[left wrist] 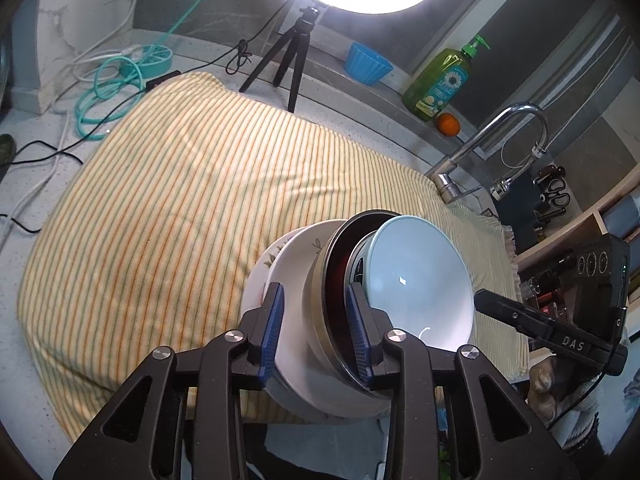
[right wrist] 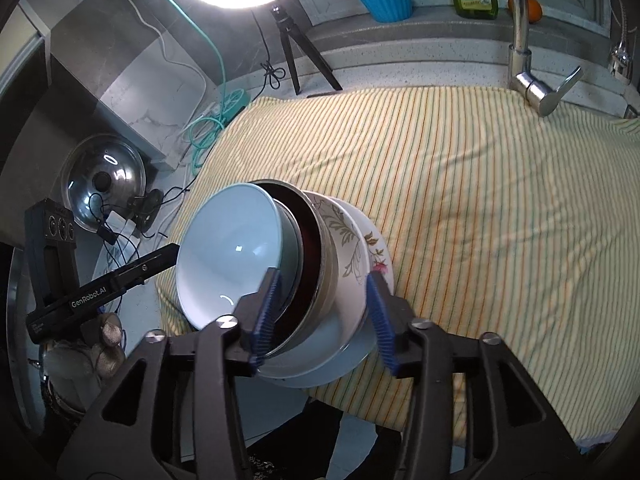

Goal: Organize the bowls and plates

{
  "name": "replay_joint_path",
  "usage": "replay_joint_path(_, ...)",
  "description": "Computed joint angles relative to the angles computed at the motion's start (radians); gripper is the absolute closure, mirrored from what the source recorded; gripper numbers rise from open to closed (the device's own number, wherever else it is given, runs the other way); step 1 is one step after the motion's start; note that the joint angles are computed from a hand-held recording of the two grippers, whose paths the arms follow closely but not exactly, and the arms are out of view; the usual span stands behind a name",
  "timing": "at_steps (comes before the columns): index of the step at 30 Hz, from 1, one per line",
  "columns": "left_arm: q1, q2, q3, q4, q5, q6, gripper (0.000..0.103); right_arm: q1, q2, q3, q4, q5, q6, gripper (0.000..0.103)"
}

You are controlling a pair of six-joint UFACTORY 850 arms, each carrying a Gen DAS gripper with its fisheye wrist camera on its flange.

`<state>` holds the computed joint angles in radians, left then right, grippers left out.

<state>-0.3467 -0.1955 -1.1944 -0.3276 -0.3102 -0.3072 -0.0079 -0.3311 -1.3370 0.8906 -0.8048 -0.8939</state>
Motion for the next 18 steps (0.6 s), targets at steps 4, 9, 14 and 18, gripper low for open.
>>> replay_joint_path(4,-0.006,0.024,0.014,0.097,0.014,-0.092,0.07,-0.011,0.024,0.016,0.022,0.013,-0.038,0.047)
replay_joint_path(9,-0.032,0.058,0.038,0.29,0.019,-0.263,0.057,-0.018,0.06,0.053,0.051,0.037,-0.098,0.036)
replay_joint_path(14,-0.068,0.086,0.057,0.519,0.009,-0.484,0.051,-0.019,0.114,0.112,0.099,0.077,-0.187,0.026)
replay_joint_path(18,-0.105,0.11,0.07,0.709,-0.005,-0.67,0.04,-0.023,0.154,0.154,0.129,0.101,-0.238,0.023)
